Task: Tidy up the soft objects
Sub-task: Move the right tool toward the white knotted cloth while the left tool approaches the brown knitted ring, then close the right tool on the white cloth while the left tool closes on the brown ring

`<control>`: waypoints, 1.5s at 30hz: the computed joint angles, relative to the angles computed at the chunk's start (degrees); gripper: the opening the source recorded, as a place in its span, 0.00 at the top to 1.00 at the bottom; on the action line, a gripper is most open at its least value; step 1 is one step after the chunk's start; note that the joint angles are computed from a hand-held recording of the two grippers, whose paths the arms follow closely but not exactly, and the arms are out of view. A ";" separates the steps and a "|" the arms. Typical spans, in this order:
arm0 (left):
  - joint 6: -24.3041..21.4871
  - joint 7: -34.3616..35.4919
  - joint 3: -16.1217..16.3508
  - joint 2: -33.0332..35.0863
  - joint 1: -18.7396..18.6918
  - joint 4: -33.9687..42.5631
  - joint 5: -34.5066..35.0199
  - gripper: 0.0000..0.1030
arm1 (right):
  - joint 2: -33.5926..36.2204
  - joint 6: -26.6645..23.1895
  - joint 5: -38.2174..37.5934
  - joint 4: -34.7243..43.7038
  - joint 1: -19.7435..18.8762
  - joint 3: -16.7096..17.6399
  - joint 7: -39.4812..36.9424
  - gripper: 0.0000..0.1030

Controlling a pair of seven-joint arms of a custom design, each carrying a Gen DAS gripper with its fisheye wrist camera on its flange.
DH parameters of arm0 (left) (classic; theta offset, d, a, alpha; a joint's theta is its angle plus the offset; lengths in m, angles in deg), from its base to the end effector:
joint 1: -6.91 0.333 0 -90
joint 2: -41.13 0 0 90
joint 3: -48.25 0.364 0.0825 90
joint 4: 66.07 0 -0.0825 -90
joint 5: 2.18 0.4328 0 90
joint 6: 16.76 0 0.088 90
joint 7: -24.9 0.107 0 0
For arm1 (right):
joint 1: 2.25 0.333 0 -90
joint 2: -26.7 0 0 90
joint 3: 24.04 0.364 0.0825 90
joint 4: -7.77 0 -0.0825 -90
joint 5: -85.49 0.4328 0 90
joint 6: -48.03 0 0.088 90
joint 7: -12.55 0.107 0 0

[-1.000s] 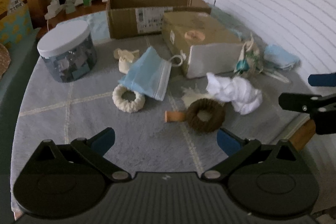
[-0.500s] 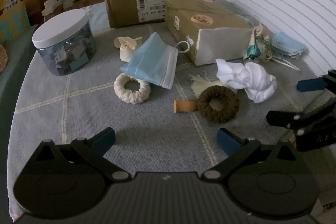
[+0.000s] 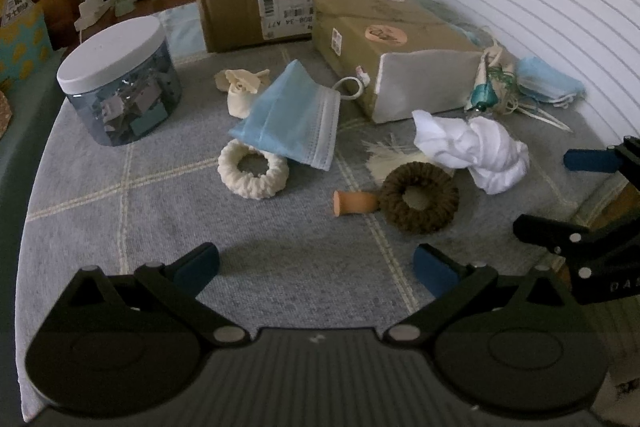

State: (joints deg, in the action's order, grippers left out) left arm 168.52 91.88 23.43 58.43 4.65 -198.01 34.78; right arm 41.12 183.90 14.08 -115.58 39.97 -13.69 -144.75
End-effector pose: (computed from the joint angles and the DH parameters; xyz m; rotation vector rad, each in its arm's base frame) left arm 0.5093 -0.3190 0.3049 -1.1924 2.4766 -0.8642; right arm 0.3824 0.4789 0.2973 -1.7058 1.8846 -0.8376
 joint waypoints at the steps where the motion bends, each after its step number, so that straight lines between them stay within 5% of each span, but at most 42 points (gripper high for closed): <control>1: 1.48 -0.35 2.15 -0.10 -1.83 -0.33 0.28 0.00 | 0.00 -0.24 -1.19 -0.21 0.27 -0.14 1.26 0.00; 4: 7.15 -1.00 9.36 -0.02 -7.68 -1.51 1.54 0.00 | -0.05 -1.18 -6.27 -1.26 1.15 -0.32 5.79 0.00; 9: 6.76 -3.76 8.16 0.20 -5.89 -0.84 5.60 0.00 | 0.02 -0.51 -2.82 -0.31 0.05 0.30 2.57 0.00; 16: 9.20 -3.39 15.31 0.01 -13.17 -1.38 2.95 0.00 | -0.09 0.85 -1.01 -0.21 0.12 0.19 0.98 0.00; 26: 10.15 -3.20 14.01 0.66 -11.28 -1.04 4.59 0.00 | 0.45 -1.10 -2.53 0.12 1.04 0.06 2.69 0.00; 34: 7.74 -7.98 4.16 1.79 0.05 0.62 14.65 0.00 | 1.31 -1.48 -3.34 2.28 1.18 -0.15 -0.96 0.00; 37: 7.53 -8.87 3.51 1.77 1.13 0.66 15.78 0.00 | 1.81 -1.16 -5.61 3.81 1.38 -0.52 -2.42 0.01; 39: 7.26 -9.71 1.57 2.05 3.38 0.85 17.14 0.01 | 2.38 -1.08 -6.08 5.02 1.36 -0.72 -4.45 0.06; 45: 9.43 -9.54 5.97 1.37 -0.54 0.67 16.65 0.01 | 3.90 1.19 -5.62 7.38 0.83 -1.58 -7.92 0.29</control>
State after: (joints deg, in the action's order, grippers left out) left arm 177.95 82.34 29.40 59.81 4.12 -197.34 51.44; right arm 45.02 185.10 8.46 -108.21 40.79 -15.27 -152.67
